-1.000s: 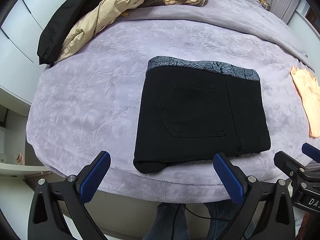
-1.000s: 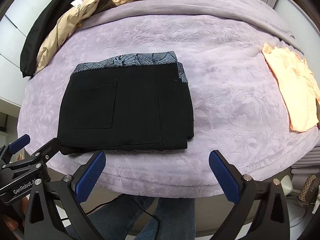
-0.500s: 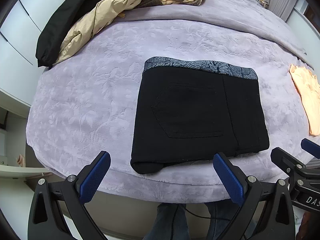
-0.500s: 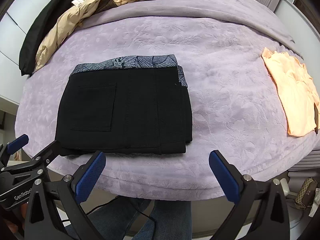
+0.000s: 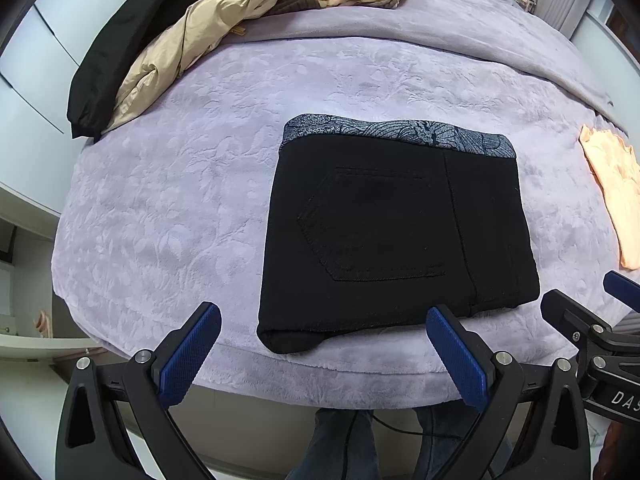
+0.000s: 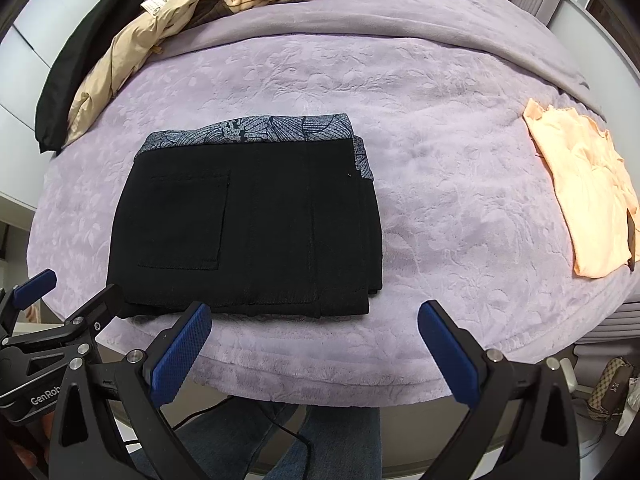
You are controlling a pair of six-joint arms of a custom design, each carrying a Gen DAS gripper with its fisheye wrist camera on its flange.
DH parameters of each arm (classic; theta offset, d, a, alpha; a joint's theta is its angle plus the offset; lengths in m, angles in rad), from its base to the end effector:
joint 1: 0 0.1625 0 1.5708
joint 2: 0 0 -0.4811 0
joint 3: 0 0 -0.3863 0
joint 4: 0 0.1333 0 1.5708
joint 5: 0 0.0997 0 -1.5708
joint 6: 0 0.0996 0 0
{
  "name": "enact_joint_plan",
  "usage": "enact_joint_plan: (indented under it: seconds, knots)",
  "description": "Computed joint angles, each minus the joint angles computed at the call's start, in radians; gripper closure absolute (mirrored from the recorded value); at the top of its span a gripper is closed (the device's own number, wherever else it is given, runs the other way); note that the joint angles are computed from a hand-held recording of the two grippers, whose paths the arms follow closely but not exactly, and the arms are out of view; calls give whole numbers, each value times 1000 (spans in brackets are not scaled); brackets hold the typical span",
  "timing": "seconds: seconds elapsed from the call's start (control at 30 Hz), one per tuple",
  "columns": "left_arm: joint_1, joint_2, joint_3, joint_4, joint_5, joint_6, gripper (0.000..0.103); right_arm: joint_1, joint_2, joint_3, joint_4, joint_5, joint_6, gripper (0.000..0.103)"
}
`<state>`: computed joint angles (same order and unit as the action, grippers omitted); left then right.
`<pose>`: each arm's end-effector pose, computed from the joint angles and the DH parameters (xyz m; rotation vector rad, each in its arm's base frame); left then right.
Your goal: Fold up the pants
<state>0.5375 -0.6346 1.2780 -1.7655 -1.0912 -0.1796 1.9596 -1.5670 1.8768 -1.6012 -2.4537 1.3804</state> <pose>-0.5507 -0.5369 0.0931 1.1607 2.2155 0.1202 0.2220 -0.3933 0.4375 -0.9606 -2.0976 0.6365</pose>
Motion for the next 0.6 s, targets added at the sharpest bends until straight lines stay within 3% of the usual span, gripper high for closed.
enact_joint_plan:
  seconds: [0.6]
  knots:
    - [10,16,-19,5,-7,3,0,-19,15,-12,-3,4,-38,0]
